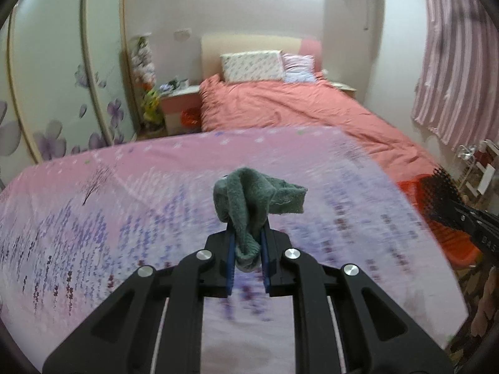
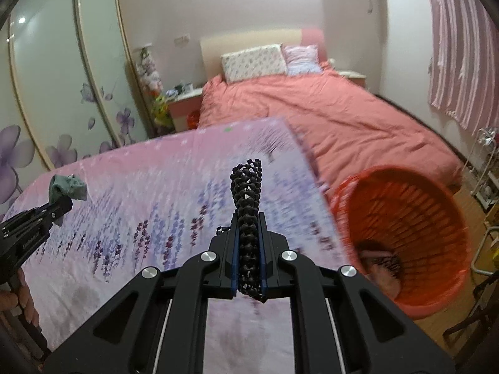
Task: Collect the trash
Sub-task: 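Carry towel and mesh pad over the orange basket and open both tools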
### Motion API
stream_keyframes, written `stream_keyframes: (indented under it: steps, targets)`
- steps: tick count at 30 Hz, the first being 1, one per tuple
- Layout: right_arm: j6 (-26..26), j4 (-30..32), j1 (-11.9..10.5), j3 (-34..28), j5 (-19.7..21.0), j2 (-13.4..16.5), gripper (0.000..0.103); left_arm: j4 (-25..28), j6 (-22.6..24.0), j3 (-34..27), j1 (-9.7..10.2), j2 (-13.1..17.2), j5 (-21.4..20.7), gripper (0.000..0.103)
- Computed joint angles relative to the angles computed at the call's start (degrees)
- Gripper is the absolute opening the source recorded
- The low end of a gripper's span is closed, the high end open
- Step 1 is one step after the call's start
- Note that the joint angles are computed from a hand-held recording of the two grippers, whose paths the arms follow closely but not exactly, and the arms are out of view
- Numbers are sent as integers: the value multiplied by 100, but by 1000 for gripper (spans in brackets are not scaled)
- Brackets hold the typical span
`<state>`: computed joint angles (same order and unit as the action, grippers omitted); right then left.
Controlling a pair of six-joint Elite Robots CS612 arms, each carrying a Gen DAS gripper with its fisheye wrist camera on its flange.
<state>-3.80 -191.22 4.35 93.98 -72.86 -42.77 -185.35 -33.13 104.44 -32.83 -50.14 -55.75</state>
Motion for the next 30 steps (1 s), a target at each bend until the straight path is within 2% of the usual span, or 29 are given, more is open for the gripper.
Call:
stream_keyframes:
  steps: [8,15,23,30]
  targets:
    - [153,-423,-254,328,-37,-240,10,-252,397,-303,-320,40,-321,14]
    - [386,-599,-476,421,-41,-256,10,-231,697,-782,-528,282,-669,14]
    - [768,-550,-785,258,121,-127,10,-74,956,-1492,-650,650,-1250,15]
    - [1040,-256,-966,-148,157,119,10,484,1196,-2459,-687,1181,-1841,16]
